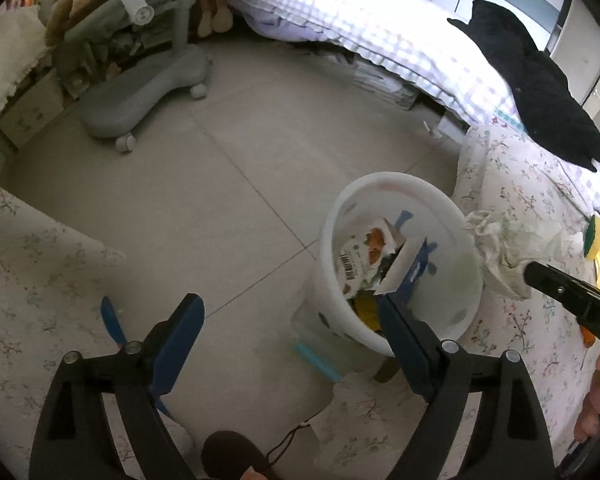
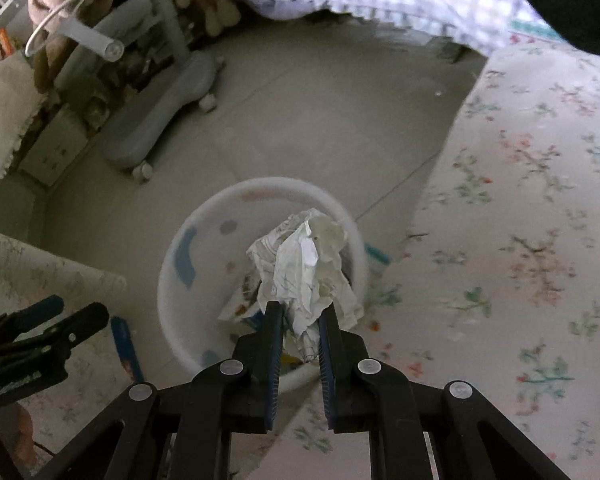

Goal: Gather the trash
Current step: 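Carry tissue and snack bag over the bin while both tools open to drop them, then grasp the orange peel with the right tool while the left tool grasps a white tissue ball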

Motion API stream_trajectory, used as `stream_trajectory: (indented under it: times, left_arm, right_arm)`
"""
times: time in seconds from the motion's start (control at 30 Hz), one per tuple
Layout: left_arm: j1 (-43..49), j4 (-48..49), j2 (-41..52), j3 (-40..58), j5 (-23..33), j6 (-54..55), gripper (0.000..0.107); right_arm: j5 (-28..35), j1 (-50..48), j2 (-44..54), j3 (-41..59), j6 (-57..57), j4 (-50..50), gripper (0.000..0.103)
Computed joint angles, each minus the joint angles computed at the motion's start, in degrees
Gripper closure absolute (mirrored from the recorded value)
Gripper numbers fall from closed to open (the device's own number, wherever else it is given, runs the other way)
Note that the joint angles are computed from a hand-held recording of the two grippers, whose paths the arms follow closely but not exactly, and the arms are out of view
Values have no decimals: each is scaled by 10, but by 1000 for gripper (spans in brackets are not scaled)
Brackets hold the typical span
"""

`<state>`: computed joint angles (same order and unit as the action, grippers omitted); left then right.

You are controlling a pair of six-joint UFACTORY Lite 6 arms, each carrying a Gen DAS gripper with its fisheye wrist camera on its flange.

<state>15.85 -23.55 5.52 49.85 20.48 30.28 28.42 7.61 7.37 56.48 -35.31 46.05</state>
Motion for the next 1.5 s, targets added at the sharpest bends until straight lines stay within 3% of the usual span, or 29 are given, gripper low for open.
stream_trajectory:
  times: [0.17, 0.23, 0.3, 0.67, 0.93, 1.23, 1.5]
  left_arm:
    - [19, -9, 2, 4, 7, 17, 16]
    - [21, -2, 5, 5, 8, 10, 14]
    - [21, -5, 8, 8, 11, 11, 10]
    - [29, -41, -18, -12, 22, 55, 4]
    - [-2, -48, -49, -28, 28, 46, 4]
    - [-84, -23, -67, -30, 50, -7, 4]
    - [-178, 46, -65, -25, 40, -115, 4]
  right_arm:
    - [1, 30, 29, 22, -10, 19, 84]
    - [7, 36, 38, 29, -3, 15, 54]
    - [1, 38, 26, 21, 8, 8, 47]
    - [19, -31, -63, -21, 88, -101, 38]
    - [56, -133, -128, -47, 96, -153, 24]
    - [130, -333, -156, -52, -14, -161, 23]
    - [177, -544, -68, 24, -105, -167, 21]
